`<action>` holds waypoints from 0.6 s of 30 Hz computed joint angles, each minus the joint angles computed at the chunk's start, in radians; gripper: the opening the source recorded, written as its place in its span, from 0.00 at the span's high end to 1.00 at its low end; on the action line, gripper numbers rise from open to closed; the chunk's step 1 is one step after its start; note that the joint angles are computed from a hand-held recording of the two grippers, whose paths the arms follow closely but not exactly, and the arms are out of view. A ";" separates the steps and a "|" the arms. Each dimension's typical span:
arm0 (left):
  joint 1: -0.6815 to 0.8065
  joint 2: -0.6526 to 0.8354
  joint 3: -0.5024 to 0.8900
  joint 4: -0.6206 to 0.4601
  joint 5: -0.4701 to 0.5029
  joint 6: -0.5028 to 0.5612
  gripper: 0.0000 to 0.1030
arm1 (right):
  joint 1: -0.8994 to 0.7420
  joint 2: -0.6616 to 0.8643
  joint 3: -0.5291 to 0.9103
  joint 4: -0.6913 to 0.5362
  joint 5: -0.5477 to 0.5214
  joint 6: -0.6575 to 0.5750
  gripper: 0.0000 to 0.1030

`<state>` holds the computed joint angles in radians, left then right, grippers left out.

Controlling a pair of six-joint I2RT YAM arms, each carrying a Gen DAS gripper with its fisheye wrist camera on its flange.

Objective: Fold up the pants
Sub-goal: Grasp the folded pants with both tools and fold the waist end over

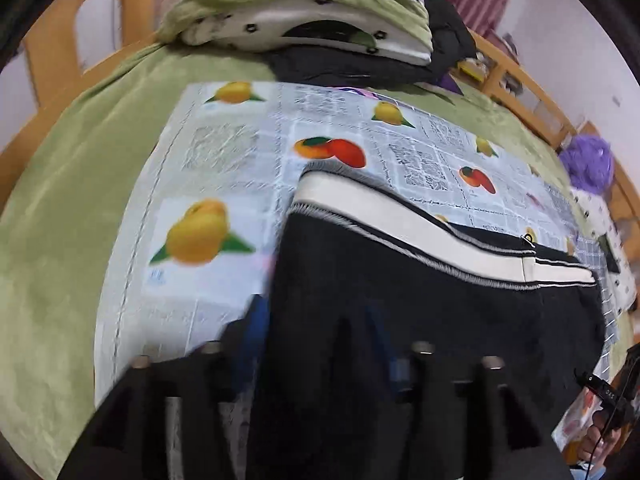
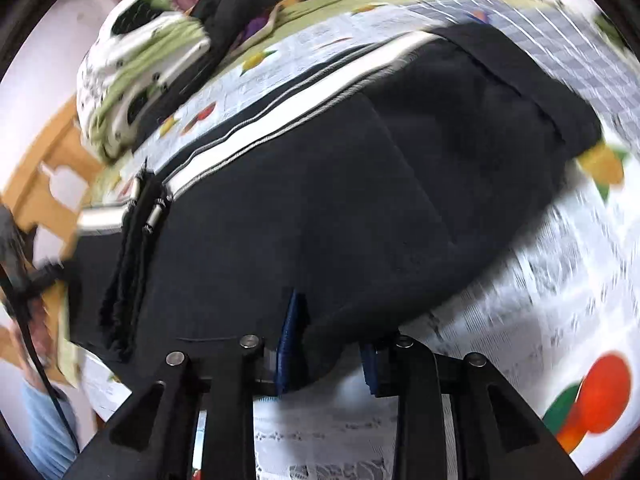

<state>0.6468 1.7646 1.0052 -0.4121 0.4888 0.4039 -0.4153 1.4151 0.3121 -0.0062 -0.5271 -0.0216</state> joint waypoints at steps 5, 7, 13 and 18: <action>0.107 -0.036 -0.044 -0.062 0.137 0.118 0.41 | -0.211 -0.096 -0.032 -0.067 -0.075 -0.107 0.65; 0.127 -0.064 -0.079 -0.051 0.162 0.148 0.34 | -0.259 -0.085 -0.031 -0.043 -0.096 -0.099 0.64; 0.077 -0.093 -0.305 0.201 0.067 0.183 0.32 | -0.297 0.129 0.040 0.194 -0.147 0.092 0.59; 0.059 -0.210 -0.434 0.316 0.009 0.214 0.29 | -0.214 0.341 0.167 0.314 -0.083 0.283 0.57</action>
<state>0.7060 1.5548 0.5709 -0.0964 0.4979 0.6181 -0.6296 1.7558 0.4786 0.3077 -0.6096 0.2609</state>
